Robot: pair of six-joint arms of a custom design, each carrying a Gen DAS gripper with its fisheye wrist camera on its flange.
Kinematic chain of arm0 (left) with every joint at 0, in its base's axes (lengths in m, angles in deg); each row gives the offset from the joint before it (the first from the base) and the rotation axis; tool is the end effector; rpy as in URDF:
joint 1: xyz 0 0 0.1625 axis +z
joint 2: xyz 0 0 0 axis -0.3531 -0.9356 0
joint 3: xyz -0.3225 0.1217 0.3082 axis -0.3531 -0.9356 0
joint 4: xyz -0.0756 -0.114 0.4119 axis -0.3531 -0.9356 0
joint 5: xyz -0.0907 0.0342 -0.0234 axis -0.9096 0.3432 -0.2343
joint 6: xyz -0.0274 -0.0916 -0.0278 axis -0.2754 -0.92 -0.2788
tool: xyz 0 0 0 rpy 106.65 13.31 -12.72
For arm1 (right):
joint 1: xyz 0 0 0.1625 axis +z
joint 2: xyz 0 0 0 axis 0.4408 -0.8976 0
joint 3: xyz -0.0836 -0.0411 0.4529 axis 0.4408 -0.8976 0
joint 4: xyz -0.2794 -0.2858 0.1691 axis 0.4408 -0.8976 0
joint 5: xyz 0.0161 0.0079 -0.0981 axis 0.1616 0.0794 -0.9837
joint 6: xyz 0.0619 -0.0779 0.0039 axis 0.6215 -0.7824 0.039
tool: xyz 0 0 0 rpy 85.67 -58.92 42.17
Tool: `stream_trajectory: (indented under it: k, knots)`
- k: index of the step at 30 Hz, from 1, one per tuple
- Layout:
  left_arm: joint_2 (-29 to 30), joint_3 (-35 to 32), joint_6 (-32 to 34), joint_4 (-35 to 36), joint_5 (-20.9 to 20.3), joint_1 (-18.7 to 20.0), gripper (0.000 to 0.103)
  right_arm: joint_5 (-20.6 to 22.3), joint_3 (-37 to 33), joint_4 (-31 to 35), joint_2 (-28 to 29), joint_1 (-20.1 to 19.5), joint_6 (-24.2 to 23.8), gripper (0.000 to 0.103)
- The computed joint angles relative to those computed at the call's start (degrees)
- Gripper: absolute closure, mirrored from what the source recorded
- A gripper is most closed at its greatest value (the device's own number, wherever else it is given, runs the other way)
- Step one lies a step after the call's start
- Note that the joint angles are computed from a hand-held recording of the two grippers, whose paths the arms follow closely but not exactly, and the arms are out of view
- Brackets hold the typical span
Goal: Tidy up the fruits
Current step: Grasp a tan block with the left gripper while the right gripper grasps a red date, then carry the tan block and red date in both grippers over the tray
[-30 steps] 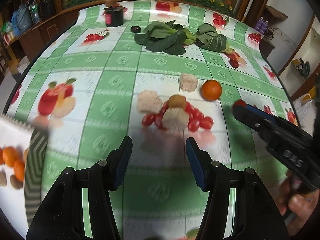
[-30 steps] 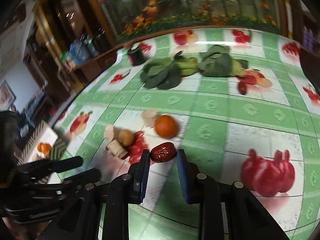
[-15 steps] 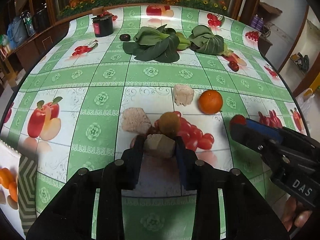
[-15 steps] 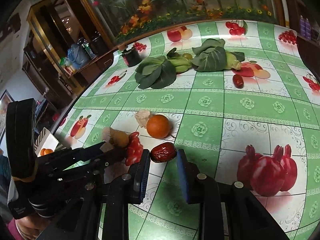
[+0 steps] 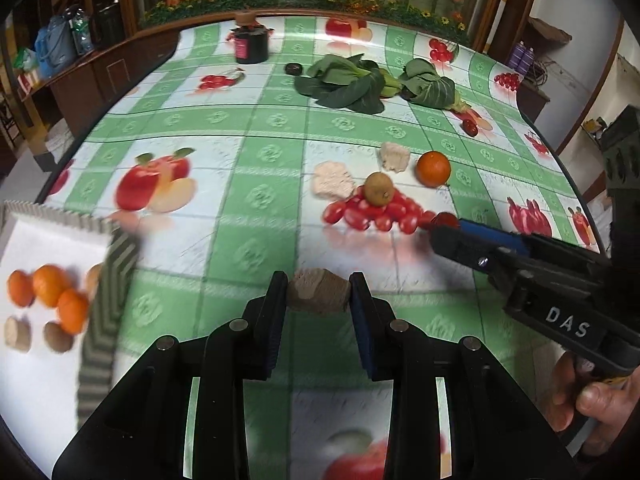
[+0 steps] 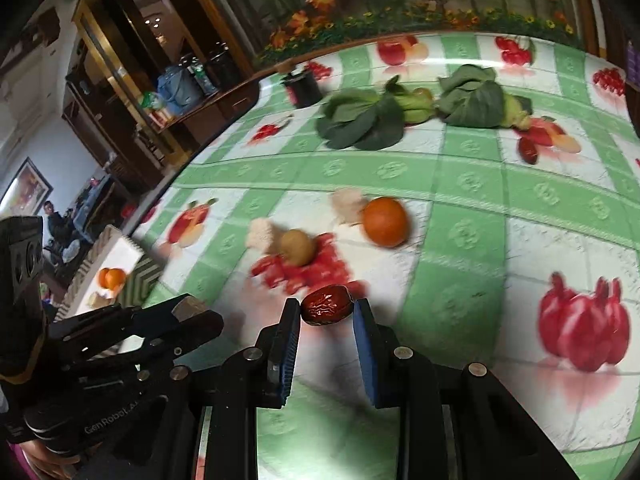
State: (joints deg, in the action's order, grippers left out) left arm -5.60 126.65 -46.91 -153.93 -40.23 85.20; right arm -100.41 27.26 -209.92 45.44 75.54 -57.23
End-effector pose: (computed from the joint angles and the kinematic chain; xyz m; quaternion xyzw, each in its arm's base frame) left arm -0.1625 -0.7776 0.2185 0.2828 0.9029 -0.1857 0.2651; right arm 0.2541 -0.7606 0.0909 0.1001 -0.9266 0.3150 0.1794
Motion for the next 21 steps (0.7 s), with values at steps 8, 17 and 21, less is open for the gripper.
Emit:
stream_trajectory:
  k: [8, 17, 21]
  knots:
    - [-4.5, 5.3, 2.6, -4.9, 2.5, -0.6, 0.073, -0.1, 1.9, -2.6, 0.6, 3.1, -0.7, 0.076]
    - [-8.8, 8.8, 4.0, -8.4, 4.3, -0.3, 0.073, 0.3, 2.0, -2.9, 2.5, 5.6, -0.5, 0.076]
    - [-10.3, 10.2, 4.2, -10.0, 4.8, 0.0, 0.073, 0.1, 1.9, -2.9, 3.2, 6.7, -0.6, 0.076]
